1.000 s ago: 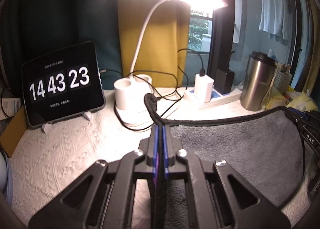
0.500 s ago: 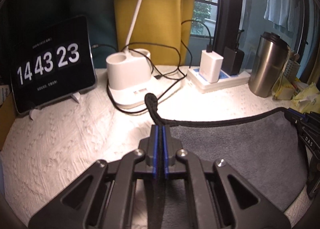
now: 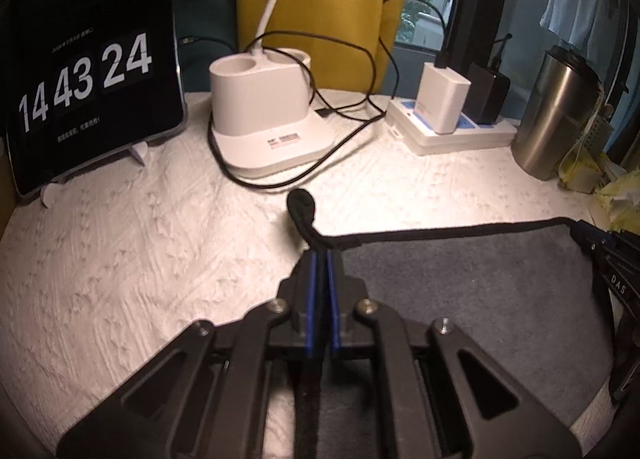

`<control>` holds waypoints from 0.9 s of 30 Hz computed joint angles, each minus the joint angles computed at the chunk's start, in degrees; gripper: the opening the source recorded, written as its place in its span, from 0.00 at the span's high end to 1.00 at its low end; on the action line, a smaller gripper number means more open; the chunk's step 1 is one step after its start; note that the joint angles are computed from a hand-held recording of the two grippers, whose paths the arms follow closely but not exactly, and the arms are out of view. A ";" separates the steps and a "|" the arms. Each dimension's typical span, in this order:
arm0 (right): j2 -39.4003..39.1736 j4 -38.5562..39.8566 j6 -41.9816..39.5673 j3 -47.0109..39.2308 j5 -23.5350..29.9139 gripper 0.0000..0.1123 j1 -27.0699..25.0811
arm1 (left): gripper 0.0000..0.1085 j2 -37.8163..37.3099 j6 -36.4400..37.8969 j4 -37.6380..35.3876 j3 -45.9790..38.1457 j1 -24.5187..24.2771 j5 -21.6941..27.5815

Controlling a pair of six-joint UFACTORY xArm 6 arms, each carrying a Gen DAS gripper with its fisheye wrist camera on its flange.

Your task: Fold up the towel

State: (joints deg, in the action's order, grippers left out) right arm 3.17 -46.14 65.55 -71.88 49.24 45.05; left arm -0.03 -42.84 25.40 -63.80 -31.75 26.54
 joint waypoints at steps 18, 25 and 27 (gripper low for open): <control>-0.71 2.55 0.32 0.60 0.89 0.60 -0.15 | 0.82 -0.64 -3.00 2.00 -0.84 -1.06 4.13; -0.73 2.43 0.99 -0.13 1.33 0.54 1.08 | 0.46 -3.56 -3.42 1.91 0.77 -1.42 4.48; -1.10 2.16 1.37 0.00 1.47 0.54 1.53 | 0.46 -4.23 -2.76 1.46 1.00 -1.66 4.46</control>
